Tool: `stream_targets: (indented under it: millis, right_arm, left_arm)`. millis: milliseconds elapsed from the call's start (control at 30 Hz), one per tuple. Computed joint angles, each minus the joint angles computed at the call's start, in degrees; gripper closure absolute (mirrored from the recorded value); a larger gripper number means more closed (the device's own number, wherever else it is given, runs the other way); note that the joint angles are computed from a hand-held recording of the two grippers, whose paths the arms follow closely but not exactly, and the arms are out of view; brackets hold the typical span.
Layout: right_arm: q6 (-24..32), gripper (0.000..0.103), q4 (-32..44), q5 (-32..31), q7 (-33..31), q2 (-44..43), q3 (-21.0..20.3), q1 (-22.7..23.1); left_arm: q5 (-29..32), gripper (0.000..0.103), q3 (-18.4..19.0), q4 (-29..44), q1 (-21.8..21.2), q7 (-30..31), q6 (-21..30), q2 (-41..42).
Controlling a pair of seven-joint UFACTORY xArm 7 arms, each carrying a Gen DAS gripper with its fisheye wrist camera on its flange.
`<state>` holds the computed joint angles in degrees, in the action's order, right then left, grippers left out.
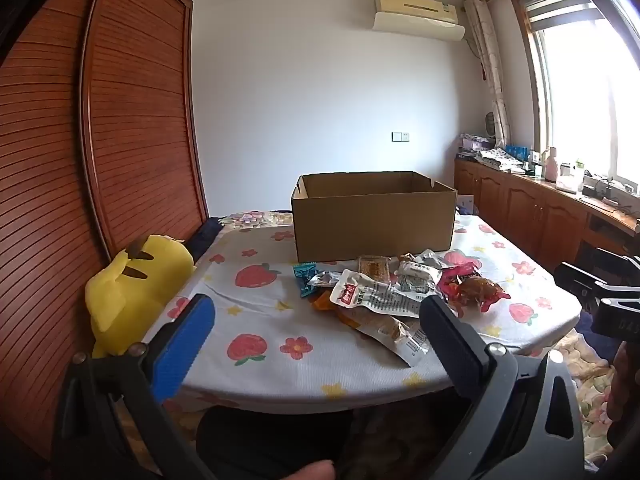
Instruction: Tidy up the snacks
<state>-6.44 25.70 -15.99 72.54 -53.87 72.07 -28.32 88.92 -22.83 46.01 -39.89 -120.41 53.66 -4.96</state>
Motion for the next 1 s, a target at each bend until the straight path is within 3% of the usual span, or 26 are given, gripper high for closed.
stream_targets:
  millis: [1000]
  right_arm:
    - [0.25,0.0,-0.04,-0.23,0.16,0.37,-0.16,0.19]
  left_arm:
    - [-0.07,0.0,0.4,0.13,-0.19,-0.35,-1.03,1.02]
